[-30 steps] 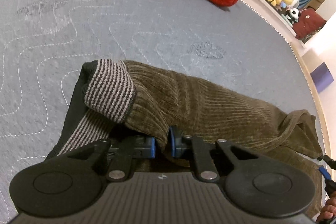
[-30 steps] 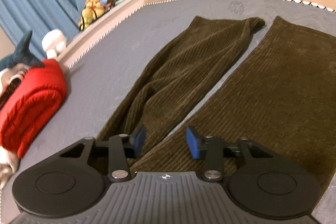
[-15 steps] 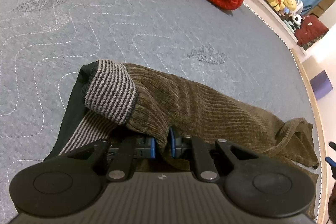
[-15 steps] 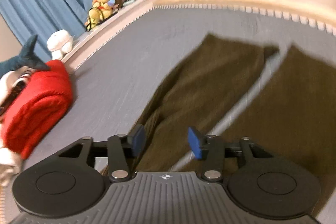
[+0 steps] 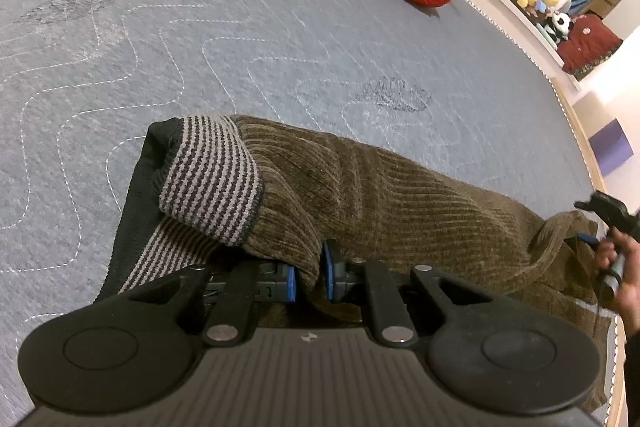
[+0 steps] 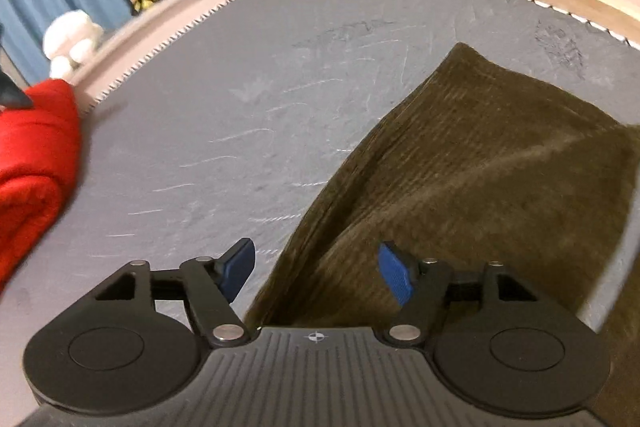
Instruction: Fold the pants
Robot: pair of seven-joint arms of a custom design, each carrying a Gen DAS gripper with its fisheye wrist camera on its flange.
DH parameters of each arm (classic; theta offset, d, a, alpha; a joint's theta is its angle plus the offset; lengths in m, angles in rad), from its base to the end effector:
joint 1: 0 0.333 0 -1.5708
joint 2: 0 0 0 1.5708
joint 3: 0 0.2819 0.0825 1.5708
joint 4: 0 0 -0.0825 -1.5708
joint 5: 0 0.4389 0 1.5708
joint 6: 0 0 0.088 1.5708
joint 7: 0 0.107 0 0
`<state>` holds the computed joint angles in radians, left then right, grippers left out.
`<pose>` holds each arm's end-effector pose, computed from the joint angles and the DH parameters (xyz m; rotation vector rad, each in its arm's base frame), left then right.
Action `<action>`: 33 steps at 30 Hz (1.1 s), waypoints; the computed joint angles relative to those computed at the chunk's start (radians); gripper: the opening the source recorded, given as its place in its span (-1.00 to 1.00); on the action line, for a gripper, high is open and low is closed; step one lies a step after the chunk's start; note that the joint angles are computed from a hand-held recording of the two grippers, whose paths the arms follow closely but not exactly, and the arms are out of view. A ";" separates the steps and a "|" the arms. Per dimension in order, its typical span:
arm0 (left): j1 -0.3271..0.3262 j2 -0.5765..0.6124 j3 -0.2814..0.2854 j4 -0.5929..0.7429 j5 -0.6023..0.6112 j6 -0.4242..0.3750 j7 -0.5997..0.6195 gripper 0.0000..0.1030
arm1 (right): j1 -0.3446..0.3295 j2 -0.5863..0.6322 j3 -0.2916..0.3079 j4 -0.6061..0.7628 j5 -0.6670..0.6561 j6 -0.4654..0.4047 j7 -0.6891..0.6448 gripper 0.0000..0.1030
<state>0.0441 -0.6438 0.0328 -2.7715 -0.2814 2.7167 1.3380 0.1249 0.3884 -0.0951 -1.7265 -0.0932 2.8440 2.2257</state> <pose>0.4429 0.0427 0.4044 -2.4333 1.3928 -0.8357 0.7373 0.0340 0.3856 -1.2347 2.1436 -0.5107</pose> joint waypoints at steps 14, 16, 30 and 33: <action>0.012 -0.075 0.010 -0.027 -0.001 -0.017 0.028 -0.73 | 0.149 -0.287 -0.242 -0.341 -0.493 0.160 0.418 -1.00; 0.012 -0.104 0.018 -0.041 -0.004 -0.022 0.029 -0.75 | 0.125 -0.415 -0.254 -0.454 -0.660 0.196 0.532 -1.00; -0.032 -0.268 0.088 -0.141 -0.067 -0.052 0.021 -0.56 | 0.129 -0.900 -0.239 -0.878 -0.413 0.178 0.192 0.07; -0.054 -0.239 0.131 -0.125 -0.129 -0.044 0.044 -0.10 | 0.140 -0.888 -0.236 -0.854 -0.360 0.165 0.146 0.07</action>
